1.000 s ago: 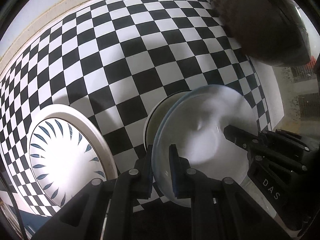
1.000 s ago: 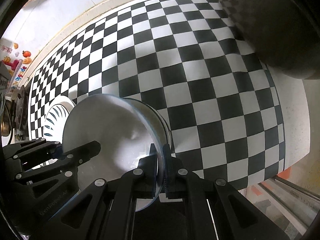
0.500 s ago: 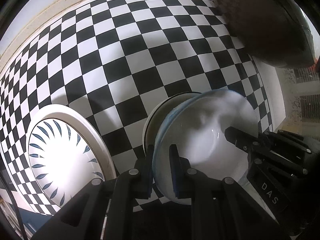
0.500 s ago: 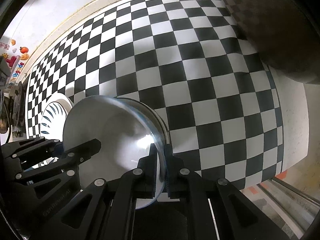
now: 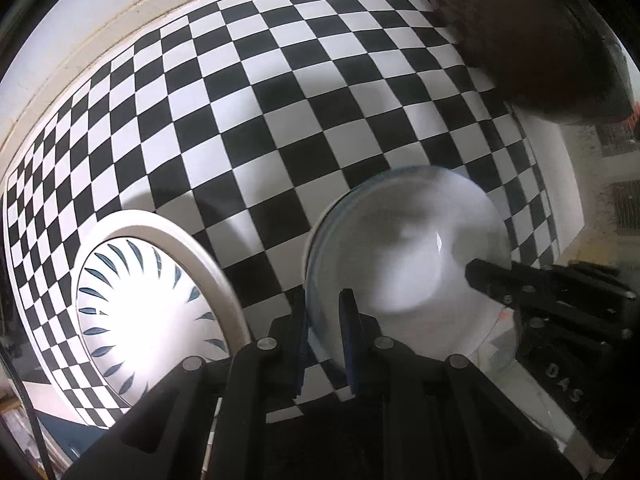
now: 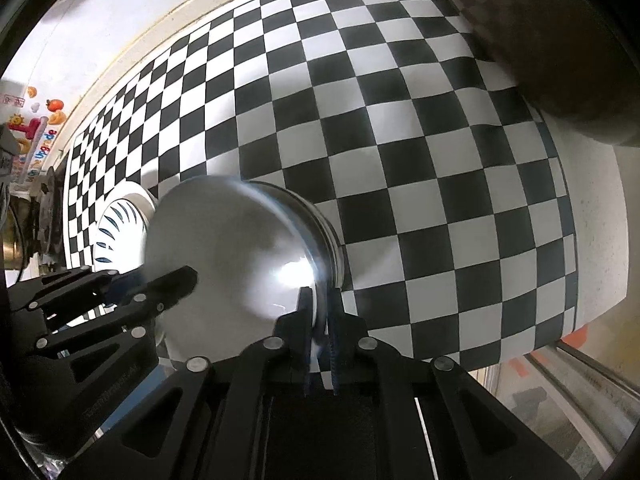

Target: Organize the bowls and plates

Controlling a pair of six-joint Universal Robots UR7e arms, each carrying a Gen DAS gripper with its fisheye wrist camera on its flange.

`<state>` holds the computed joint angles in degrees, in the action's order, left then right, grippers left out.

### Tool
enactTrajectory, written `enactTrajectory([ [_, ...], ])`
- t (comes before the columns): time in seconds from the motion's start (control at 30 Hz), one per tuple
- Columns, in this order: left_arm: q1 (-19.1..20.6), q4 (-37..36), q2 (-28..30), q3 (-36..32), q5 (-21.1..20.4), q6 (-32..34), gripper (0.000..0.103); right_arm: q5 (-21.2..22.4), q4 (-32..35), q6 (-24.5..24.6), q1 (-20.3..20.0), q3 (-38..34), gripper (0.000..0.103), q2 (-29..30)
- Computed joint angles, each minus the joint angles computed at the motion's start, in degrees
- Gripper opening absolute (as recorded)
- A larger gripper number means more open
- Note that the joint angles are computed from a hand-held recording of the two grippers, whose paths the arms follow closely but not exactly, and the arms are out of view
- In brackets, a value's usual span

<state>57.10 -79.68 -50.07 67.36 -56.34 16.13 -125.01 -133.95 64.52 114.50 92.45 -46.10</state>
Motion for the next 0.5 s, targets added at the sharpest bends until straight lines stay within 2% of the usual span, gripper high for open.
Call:
enactTrajectory([
  [0.1, 0.9, 2.6, 1.1, -2.0, -1.2, -1.9, 0.013, -0.1, 1.9, -0.2, 0.0, -1.2, 0.011, 0.5],
  [0.5, 0.8, 0.6, 0.1, 0.0, -1.2, -1.7, 0.013, 0.3, 1.4, 0.3, -0.5, -0.8, 0.010, 0.5],
])
